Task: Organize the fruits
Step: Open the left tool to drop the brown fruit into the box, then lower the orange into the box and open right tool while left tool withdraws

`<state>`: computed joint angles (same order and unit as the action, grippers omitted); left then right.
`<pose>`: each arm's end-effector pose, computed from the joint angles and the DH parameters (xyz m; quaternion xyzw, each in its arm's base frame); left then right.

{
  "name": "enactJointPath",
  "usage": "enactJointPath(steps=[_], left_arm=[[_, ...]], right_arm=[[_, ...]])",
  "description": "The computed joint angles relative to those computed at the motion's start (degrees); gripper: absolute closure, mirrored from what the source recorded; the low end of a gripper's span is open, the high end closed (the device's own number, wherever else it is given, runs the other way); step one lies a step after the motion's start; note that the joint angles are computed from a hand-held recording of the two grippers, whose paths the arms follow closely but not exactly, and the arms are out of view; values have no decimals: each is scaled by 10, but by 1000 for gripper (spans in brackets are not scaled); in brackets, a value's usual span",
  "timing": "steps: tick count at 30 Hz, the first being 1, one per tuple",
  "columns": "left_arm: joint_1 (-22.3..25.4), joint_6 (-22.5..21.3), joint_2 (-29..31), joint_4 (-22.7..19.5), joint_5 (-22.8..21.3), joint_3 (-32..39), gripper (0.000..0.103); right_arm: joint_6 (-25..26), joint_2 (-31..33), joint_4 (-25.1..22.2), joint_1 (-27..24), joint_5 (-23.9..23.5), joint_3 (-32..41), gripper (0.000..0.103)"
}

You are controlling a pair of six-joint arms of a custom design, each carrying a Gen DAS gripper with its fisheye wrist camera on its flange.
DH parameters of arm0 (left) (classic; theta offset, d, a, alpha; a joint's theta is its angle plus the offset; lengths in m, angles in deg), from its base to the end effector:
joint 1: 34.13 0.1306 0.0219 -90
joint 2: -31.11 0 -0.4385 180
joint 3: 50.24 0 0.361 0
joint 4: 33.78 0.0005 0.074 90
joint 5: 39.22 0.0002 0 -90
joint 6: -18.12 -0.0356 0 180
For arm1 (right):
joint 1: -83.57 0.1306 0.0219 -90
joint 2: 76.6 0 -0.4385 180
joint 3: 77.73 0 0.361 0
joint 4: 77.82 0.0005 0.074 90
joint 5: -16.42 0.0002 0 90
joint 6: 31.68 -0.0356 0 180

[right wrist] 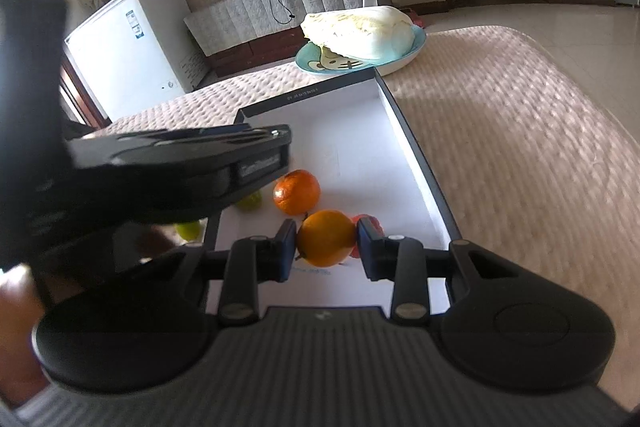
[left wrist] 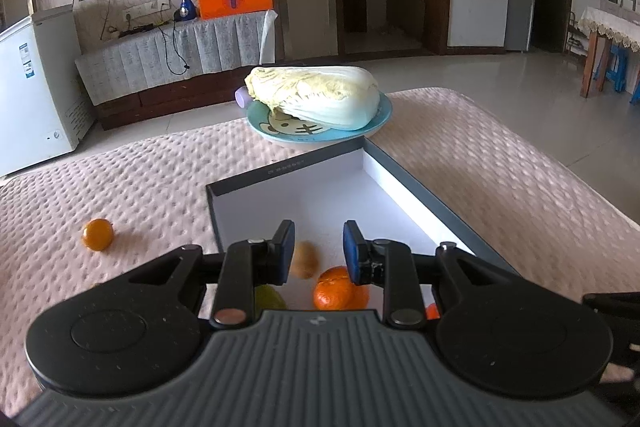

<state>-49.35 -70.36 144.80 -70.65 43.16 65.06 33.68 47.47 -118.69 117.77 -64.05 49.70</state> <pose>0.6264 -0.1661 0.4790 0.0754 0.8834 -0.0084 0.4624 0.5944 0.3962 0.4484 -0.0379 0.8938 0.1516 0.4205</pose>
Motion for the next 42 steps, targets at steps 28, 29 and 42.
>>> enactJointPath(steps=[28, 29, 42], left_arm=[[97, -13, -235, 40, 56, -222, 59], [106, -11, -244, 47, 56, -236, 53], [172, -1, -280, 71, 51, -309, 53]], right_arm=[[-9, 53, -11, 22, 66, 78, 67], [-8, 55, -13, 23, 69, 82, 67], [-1, 86, -43, 32, 105, 130, 67]])
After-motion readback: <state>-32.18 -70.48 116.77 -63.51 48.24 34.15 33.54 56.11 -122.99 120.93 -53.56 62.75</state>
